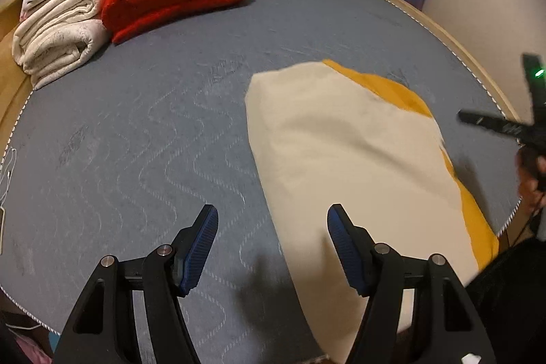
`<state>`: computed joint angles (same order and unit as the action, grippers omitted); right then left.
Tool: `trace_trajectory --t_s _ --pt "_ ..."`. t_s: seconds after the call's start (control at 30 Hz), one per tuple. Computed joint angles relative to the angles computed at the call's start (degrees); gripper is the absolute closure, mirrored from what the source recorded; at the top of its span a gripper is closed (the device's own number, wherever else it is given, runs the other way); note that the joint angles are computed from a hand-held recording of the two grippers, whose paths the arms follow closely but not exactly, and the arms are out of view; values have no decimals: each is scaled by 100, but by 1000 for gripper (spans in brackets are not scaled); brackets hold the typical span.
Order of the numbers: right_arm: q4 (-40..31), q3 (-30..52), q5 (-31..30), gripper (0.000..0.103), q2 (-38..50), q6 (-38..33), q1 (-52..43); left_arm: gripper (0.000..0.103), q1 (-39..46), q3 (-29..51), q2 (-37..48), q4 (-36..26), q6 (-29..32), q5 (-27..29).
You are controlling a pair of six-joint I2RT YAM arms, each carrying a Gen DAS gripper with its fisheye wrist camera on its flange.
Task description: Fold large clothes
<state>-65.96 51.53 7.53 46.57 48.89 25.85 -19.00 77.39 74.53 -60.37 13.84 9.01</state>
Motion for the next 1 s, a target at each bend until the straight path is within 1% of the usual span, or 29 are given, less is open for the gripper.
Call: trace_trajectory --t_s 0.07,0.13,0.17,0.2,0.27,0.37,0.4,0.43,0.47,0.5,0.57,0.63,0.73,0.83,0.9,0.97,1.0 --pt "679 -612 -571 53 229 -446 -754 38 -71 132 307 146 -129 -32" --pt "979 -890 -859 53 555 -464 -873 38 -231 210 505 254 -279 -101" --pt "1323 -992 -1126 53 845 -651 -1056 38 -258 266 667 339 -267 -98" --pt "1550 -1046 -1201 53 1008 -754 -1095 40 -442 448 949 442 -397 -196" --pt "1843 -1089 -1145 53 1410 -935 -1105 41 -511 541 1225 560 -440 -170" --pt "2348 -1241 -1374 54 1776 -1074 -1431 47 -532 712 1643 688 -523 208" --pt "2530 -1297 -1448 63 1851 -1068 -1546 53 -540 769 1782 729 -537 312" --pt "2740 -1370 -1652 73 1915 -1091 -1720 60 -543 868 2023 779 -548 464" --pt "2837 -1404 -1707 94 1955 -1076 -1830 64 -547 972 2219 782 -580 531" --pt "2953 -1428 -1789 97 1994 -1065 -1954 66 -567 1044 2419 846 -662 486" --pt "3098 -1417 -1712 101 2075 -971 -2040 66 -578 1213 2849 1112 -794 407" --pt "2971 -1226 -1227 101 2292 -867 -1849 62 -540 1420 3205 1250 -915 510" --pt "2900 -1016 -787 102 2758 -688 -1607 61 -491 1916 3799 1424 -1163 690" --pt "2910 -932 -873 102 3136 -796 -1783 61 -488 2427 4322 1479 -1312 720" --pt "2995 -888 -928 102 3438 -847 -1851 60 -465 2870 4693 1340 -1383 793" --pt "3071 -848 -893 101 3688 -921 -1865 58 -427 3311 4983 1137 -1323 770" --pt "3084 -835 -863 101 3730 -913 -1862 57 -396 3663 5155 891 -1307 770"
